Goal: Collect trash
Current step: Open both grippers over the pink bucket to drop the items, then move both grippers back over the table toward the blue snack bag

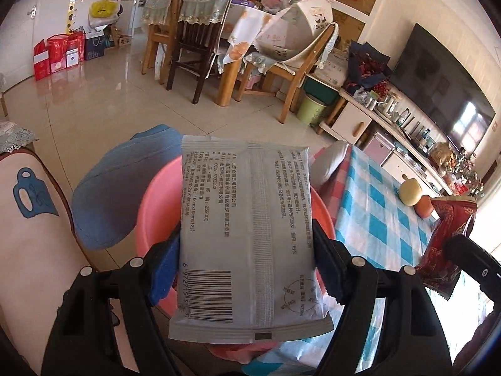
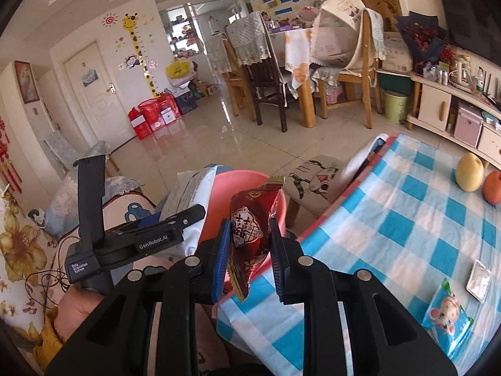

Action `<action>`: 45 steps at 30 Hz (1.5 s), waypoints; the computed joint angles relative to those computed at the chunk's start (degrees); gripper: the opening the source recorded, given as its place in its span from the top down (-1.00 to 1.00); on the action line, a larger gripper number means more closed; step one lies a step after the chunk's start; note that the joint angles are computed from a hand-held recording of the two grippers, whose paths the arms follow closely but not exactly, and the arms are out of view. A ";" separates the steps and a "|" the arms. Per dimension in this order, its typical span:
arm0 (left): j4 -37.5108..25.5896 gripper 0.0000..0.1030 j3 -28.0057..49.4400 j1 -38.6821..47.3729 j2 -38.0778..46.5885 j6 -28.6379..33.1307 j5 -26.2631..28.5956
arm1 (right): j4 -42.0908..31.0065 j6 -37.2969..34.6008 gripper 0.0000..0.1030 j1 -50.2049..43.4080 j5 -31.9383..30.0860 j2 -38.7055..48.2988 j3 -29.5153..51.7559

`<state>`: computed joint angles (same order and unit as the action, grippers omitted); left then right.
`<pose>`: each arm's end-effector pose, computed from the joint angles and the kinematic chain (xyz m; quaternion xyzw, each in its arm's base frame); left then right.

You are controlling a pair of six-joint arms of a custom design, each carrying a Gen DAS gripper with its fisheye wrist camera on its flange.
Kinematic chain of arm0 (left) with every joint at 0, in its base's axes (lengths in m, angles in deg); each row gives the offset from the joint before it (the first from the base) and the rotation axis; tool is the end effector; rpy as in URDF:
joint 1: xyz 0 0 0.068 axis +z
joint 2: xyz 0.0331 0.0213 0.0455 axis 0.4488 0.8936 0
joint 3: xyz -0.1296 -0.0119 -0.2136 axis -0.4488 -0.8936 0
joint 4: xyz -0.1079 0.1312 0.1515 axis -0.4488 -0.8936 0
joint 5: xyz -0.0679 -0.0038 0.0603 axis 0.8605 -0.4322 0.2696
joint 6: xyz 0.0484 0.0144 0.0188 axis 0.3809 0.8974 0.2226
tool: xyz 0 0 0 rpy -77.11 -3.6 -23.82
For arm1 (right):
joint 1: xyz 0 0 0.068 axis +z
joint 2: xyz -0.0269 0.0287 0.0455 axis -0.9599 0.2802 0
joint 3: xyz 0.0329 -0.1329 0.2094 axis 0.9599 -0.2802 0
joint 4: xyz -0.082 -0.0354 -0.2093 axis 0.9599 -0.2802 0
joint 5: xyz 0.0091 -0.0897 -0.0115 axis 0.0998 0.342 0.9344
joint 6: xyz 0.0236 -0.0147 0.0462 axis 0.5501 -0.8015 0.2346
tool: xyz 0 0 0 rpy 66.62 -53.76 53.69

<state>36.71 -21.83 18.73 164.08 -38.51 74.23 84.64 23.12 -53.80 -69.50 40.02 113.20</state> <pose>0.2834 -0.0379 0.1071 -0.1536 0.9059 -0.0971 0.3826 0.3025 0.1230 0.1617 -0.1865 0.8857 0.2459 0.3467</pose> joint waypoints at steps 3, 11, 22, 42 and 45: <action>0.25 -0.48 1.22 3.41 2.08 1.44 1.61 | 0.02 0.50 0.50 2.43 0.20 5.98 5.86; 1.42 -0.49 5.65 6.70 8.61 3.78 3.23 | -2.45 -0.23 0.44 4.59 0.38 20.62 19.35; 10.22 -0.70 1.92 5.48 11.37 7.61 -0.54 | 0.12 3.34 -0.71 -1.44 2.63 20.91 13.86; 22.61 -0.87 -16.42 -7.99 -7.70 5.85 -7.51 | -12.82 -7.85 -0.87 -15.22 17.88 -0.04 -0.95; 17.96 -0.87 -15.73 -13.55 -10.91 6.32 -11.93 | -11.43 -9.60 -0.87 -23.45 6.23 -6.61 -6.14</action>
<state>54.67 -37.56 5.18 153.17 -32.19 62.31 73.21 13.52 -77.25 -63.27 33.41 107.06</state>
